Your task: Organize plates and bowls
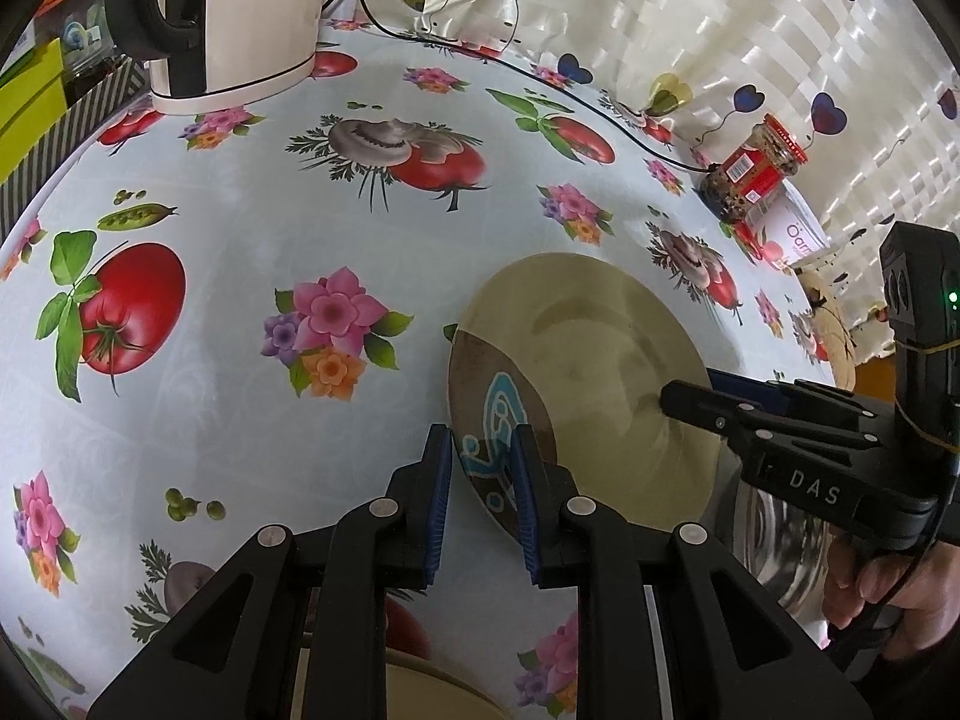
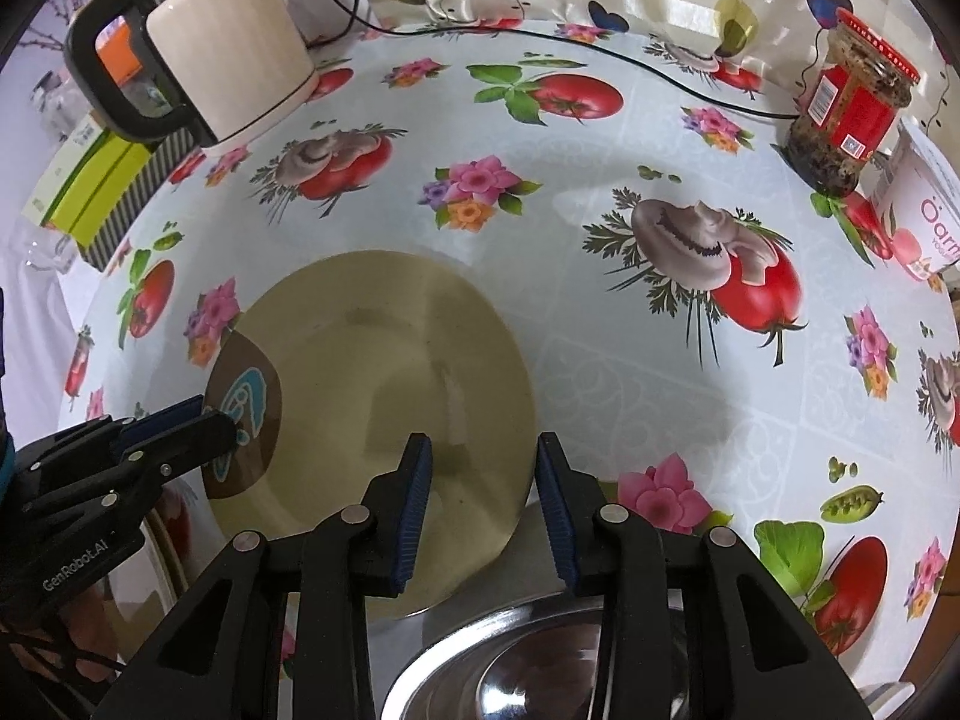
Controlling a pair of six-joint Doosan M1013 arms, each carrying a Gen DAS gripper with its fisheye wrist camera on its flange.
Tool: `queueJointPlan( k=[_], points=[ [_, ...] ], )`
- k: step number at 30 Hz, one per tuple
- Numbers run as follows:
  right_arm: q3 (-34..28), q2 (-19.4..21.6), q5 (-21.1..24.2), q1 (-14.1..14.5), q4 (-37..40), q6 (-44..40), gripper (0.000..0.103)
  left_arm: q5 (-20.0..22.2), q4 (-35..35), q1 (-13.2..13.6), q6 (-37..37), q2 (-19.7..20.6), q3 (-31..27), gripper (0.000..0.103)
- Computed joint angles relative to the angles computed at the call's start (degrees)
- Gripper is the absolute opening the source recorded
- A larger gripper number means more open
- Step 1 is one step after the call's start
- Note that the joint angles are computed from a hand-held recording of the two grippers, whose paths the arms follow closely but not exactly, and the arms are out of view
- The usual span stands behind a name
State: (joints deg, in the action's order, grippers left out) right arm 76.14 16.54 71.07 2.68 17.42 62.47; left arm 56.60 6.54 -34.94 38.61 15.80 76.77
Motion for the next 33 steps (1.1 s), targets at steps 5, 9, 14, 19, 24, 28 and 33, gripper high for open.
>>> queueJointPlan(
  k=[5, 9, 14, 19, 24, 28, 33],
  points=[
    [0.18, -0.11, -0.50, -0.23, 0.55, 0.14, 0.028, 0.42, 0.87, -0.16, -0.60, 0.02, -0.07, 0.021],
    [0.43, -0.25, -0.72, -0.36, 1.23, 0.03, 0.027, 0.81, 1.53, -0.24, -1.51, -0.15, 0.04, 0.020],
    [0.66, -0.40, -0.99, -0.20, 1.89, -0.17, 0.027, 1.15, 2.68, -0.40, -2.65, -0.55, 0.22, 0.020],
    [0.77, -0.65, -1.11, 0.08, 2.39, -0.24, 0.027, 1.18, 3.65, -0.46, -3.66, -1.20, 0.54, 0.020],
    [0.84, -0.98, -1.30, 0.41, 2.57, -0.31, 0.027, 1.18, 4.29, -0.53, -4.29, -1.84, 0.86, 0.020],
    [0.92, -1.32, -1.40, 0.61, 2.74, -0.43, 0.027, 1.23, 4.82, -0.68, -4.95, -2.38, 1.15, 0.020],
    [1.16, -2.04, -1.53, 0.85, 2.87, -0.63, 0.026, 1.33, 5.60, -1.04, -5.74, -3.25, 1.56, 0.020]
  ],
)
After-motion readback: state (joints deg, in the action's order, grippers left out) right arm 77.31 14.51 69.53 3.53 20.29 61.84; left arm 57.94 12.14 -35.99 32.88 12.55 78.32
